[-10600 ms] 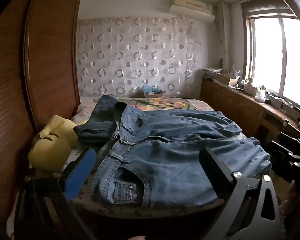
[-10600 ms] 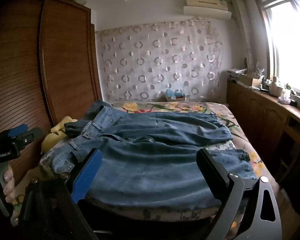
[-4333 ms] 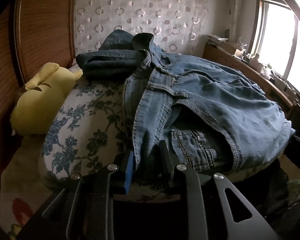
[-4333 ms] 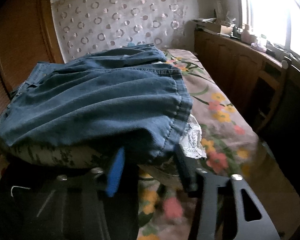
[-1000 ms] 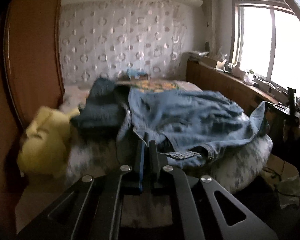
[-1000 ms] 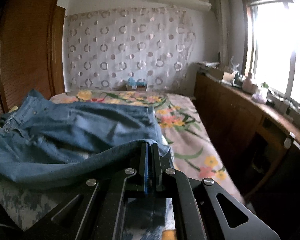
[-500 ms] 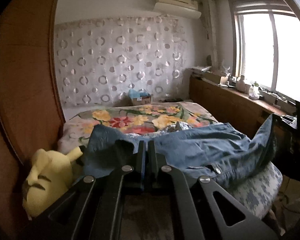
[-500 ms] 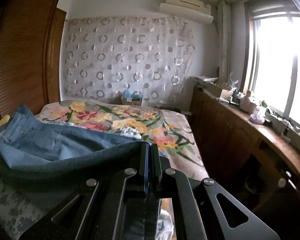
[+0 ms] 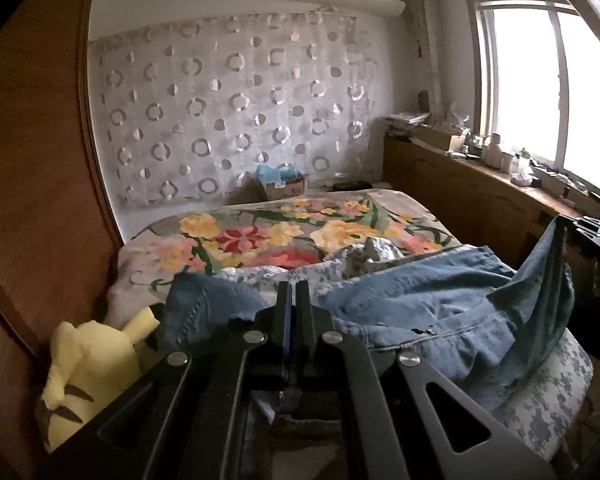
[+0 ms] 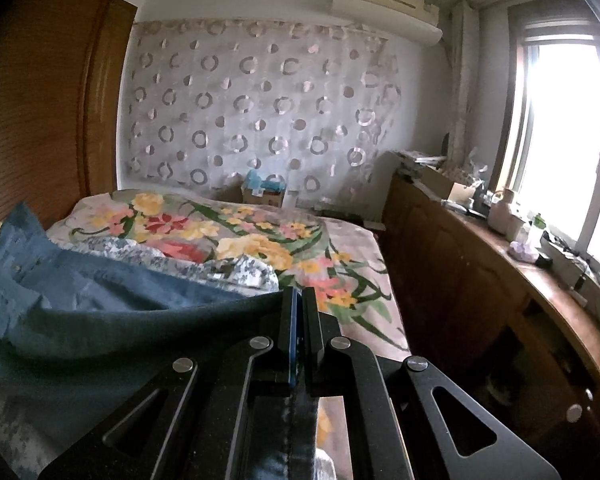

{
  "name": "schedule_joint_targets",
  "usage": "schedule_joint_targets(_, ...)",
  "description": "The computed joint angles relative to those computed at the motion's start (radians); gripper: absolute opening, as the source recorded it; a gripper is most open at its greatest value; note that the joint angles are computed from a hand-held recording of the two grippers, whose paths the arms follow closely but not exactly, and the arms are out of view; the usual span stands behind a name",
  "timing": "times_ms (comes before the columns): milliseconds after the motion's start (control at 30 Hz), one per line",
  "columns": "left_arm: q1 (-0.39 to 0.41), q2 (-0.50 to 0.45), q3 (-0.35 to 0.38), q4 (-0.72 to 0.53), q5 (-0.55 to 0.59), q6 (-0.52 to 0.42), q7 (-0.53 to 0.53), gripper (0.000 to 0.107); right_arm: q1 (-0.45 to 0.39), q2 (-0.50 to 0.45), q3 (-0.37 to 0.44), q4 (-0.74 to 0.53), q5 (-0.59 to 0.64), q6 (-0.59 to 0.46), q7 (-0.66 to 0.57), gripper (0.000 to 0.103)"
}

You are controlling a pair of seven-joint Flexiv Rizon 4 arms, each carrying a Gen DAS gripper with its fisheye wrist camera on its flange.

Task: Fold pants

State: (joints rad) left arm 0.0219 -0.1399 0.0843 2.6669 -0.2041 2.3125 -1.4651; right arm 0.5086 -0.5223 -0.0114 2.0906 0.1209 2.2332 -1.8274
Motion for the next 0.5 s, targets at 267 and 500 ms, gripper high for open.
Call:
schedule_joint_targets(267,0.087,-0.056,0.008,-0.124,0.080,-0.061,-0.023,0.002,0.045,-0.047,-0.048,-0.107,0.034,-0.053,0.007,0.001)
schedule_joint_targets(500,0.210,-0.123,-0.025,-0.252,0.195,-0.149,-0.117,0.000,0.168,-0.111,-0.166,-0.208,0.106,-0.143,-0.017,0.000)
